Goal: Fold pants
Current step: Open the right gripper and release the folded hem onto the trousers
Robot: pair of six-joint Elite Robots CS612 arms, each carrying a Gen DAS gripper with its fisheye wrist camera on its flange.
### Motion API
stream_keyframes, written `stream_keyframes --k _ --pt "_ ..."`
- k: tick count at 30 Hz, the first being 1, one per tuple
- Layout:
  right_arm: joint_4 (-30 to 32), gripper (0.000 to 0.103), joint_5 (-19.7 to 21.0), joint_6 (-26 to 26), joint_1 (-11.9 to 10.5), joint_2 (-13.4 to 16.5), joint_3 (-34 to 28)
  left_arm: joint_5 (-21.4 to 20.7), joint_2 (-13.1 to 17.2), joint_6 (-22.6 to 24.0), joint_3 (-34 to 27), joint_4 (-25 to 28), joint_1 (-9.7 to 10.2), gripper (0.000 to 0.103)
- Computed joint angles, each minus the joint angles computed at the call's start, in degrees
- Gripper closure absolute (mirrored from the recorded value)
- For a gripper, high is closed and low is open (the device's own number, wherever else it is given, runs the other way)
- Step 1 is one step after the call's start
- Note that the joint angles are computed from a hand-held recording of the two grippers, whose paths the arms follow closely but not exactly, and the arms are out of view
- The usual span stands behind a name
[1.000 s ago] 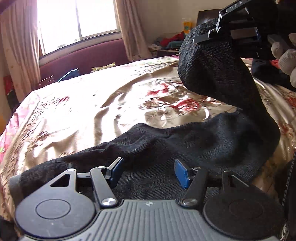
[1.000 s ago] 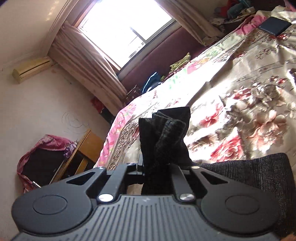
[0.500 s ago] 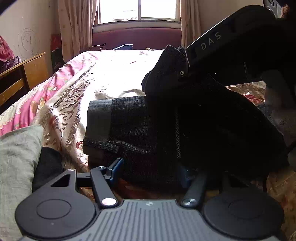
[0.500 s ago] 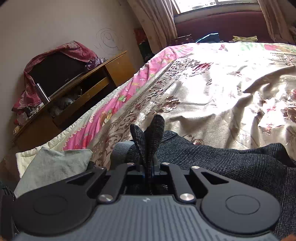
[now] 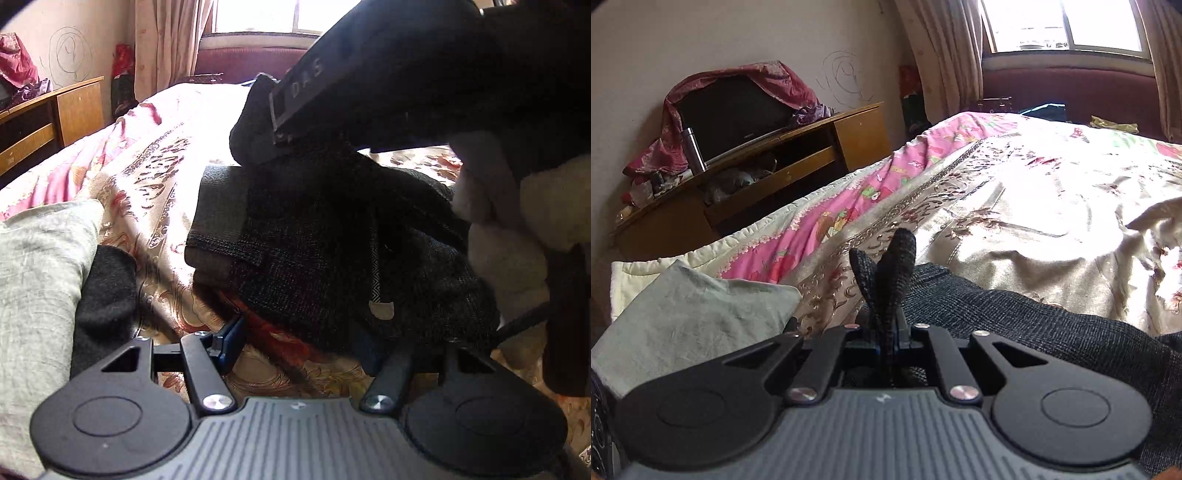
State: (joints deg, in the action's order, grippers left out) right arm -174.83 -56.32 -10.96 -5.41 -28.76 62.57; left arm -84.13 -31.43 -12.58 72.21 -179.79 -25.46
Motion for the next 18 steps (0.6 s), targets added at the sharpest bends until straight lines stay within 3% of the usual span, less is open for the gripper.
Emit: stream_keyframes --k 5,8,12,15,18 --pt "2.16 0.094 -2.0 -2.43 0.87 1.07 -1.05 2.57 -0.01 1.19 0.06 2.15 -0.38 0.031" --pt "5.8 0.087 -2.09 -4.09 0.99 1.04 -1.69 2.92 -0.48 1.54 0.77 2.44 -0.51 0.031" --pt "6.98 0.068 4.3 -3.86 -0.17 0.25 -0.9 2.84 -1.48 1.31 2.05 2.57 -0.76 0.03" --pt "5.7 0.064 10.3 -2.48 -1.63 -0.77 0.54 3.96 -1.81 1.68 2.33 2.59 -1.13 0.03" --pt "2.01 0.062 10.79 0.5 -3.21 -1.68 1.51 4.6 -2.25 2.07 2.81 0.78 -1.4 0.03"
